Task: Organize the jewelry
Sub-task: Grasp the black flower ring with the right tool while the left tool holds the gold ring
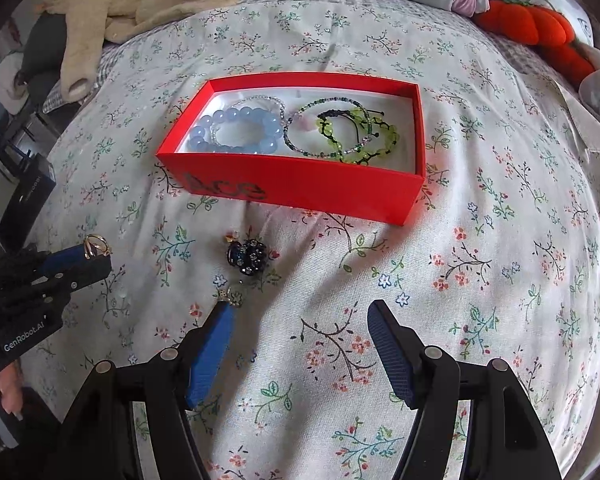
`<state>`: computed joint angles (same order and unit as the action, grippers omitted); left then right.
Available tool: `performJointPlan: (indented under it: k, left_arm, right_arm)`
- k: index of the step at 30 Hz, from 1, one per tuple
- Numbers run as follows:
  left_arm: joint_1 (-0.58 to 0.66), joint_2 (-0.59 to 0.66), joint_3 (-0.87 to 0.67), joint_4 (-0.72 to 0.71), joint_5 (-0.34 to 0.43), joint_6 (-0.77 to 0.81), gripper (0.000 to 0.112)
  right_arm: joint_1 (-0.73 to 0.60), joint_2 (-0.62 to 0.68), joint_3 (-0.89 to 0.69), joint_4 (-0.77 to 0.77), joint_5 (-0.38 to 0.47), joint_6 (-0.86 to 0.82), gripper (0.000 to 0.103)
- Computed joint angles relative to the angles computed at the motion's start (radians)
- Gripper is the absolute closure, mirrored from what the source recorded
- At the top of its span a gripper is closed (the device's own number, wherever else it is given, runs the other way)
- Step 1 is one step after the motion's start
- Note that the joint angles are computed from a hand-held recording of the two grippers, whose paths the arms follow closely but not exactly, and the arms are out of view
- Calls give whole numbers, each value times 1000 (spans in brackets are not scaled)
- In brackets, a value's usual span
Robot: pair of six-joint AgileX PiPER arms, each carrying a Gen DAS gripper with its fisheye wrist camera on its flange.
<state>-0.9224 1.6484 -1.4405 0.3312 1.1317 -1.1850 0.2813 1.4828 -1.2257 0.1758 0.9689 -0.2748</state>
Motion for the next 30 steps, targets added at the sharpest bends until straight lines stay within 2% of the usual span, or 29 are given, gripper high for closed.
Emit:
performJointPlan:
  k: [3, 5, 10, 22, 25, 30]
  left_arm:
    - [0, -8, 4, 5, 3, 2, 84]
    - [1, -14, 10, 5, 3, 0, 84]
    - [6, -29, 30, -1, -4, -1, 84]
    - [4, -46, 53, -2, -13, -6, 84]
    - [4, -47, 55, -1, -14, -7, 84]
    - [6, -45, 55, -3, -15, -5, 84]
  right_arm:
    - [19, 11, -4, 12, -17, 11, 37]
    - [30, 20, -9, 35, -22, 2, 49]
    - [22, 61, -25, 157, -20, -47, 59]
    - [69, 124, -29, 124, -74, 18, 73]
    - [65, 124, -27, 124, -76, 13, 83]
    - [48, 109, -16, 139, -74, -19, 83]
